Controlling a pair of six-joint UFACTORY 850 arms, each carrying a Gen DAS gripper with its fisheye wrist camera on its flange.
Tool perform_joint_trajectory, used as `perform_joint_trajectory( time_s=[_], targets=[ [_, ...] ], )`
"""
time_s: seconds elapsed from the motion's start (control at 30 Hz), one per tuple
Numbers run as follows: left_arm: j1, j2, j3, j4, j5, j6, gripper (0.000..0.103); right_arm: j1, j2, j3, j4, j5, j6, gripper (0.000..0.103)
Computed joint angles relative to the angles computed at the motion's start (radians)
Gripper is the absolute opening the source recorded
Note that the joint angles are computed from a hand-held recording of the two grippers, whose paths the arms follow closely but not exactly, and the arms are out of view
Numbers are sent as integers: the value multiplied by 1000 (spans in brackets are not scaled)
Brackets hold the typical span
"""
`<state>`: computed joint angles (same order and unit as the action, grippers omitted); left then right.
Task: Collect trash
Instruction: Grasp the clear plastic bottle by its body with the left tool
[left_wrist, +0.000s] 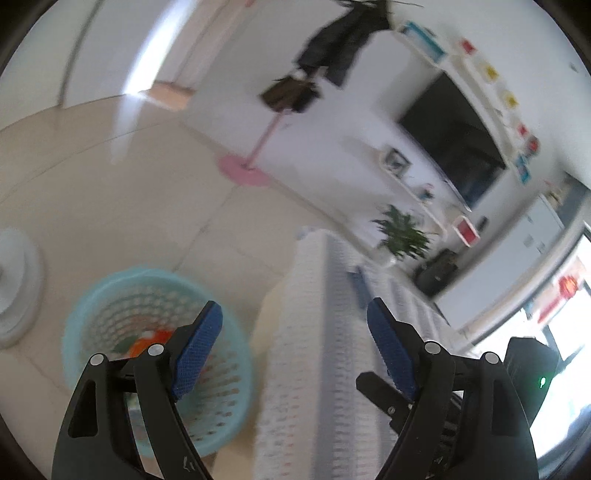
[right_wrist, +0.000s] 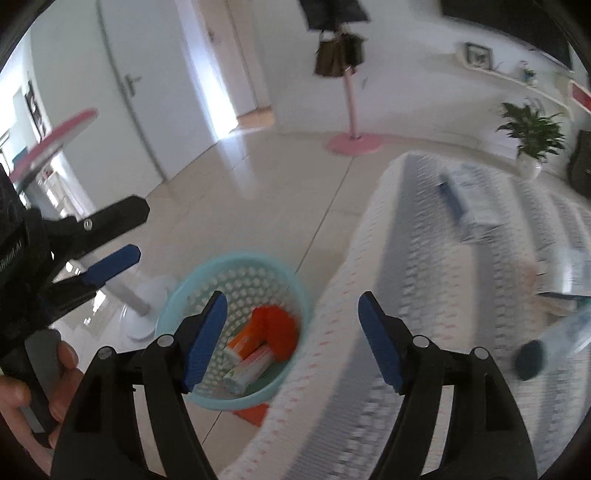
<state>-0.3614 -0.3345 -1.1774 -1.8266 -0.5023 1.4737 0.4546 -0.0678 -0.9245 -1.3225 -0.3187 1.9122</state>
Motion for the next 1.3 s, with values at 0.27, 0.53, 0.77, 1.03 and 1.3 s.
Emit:
perform_joint_trajectory(
  time_s=[0.27,0.53,0.77,1.03,1.3],
  targets=[
    [-167,-20,-48,-11,11,115,78,-76,239,180,7,-142,-4,70],
    [-320,-151,-173,249,-9,-13,80,-250,534,399,97,-248,-179,70],
    [-443,-348,-402,733,87,-415,82,-501,671,525,100,-121,-236,70],
    [-479,-467,-539,939,3,-613,81,-649,669,555,295,21,-430,70],
    [-522,-468,-546,985,-55,-604,82,-712,682,562,492,54,-615,70]
  ],
)
